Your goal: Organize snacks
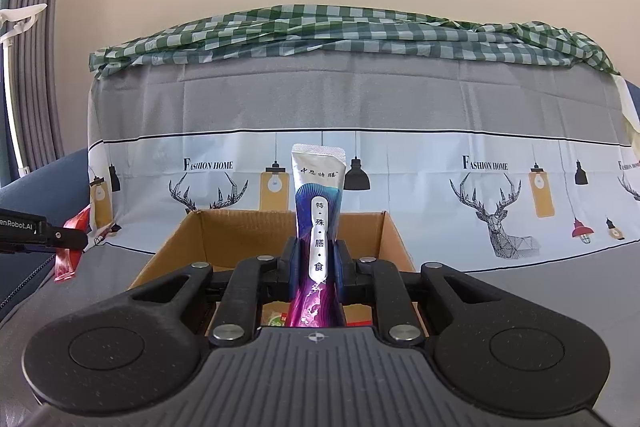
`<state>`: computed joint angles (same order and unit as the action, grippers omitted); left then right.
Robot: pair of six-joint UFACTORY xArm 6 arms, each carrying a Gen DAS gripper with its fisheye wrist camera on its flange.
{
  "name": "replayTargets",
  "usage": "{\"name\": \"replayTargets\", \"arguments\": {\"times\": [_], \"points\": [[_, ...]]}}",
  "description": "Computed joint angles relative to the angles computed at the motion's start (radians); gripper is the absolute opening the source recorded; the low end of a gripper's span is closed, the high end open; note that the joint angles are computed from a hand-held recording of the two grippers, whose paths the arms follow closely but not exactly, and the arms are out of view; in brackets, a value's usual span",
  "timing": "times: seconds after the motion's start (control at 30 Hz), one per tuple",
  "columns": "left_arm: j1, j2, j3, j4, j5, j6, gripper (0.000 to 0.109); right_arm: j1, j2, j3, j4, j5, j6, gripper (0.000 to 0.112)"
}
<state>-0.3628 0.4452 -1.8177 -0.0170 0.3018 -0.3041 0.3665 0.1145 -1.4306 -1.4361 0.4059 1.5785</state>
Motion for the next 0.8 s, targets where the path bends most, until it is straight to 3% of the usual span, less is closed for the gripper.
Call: {"name": "replayTargets", "arguments": {"times": [0.43, 0.53, 0.57, 0.63, 0.7, 0.8], "points": [[-0.105, 0.042, -0.034, -0.216, -0.135, 0.285, 0.047, -0.001, 0.009, -0.009, -0.009, -0.011, -0.026, 0.018], [-0.133, 0.058, -0.063, -0.374, -0.127, 0.455, 0.048, 0.002, 0.016, -0.015, 0.008, -0.002, -0.056, 0.019], [-0.142, 0.062, -0.072, -0.432, -0.116, 0.523, 0.049, 0.001, 0.020, -0.019, 0.025, -0.003, -0.072, 0.022], [-0.153, 0.062, -0.072, -0.489, -0.117, 0.605, 0.072, 0.001, 0.028, -0.024, 0.066, 0.006, -0.111, 0.033], [-0.160, 0.062, -0.069, -0.530, -0.139, 0.660, 0.078, 0.008, 0.029, -0.027, 0.063, 0.033, -0.107, 0.061], [-0.153, 0.061, -0.068, -0.541, -0.132, 0.656, 0.082, 0.005, 0.025, -0.023, 0.068, 0.038, -0.094, 0.070]]}}
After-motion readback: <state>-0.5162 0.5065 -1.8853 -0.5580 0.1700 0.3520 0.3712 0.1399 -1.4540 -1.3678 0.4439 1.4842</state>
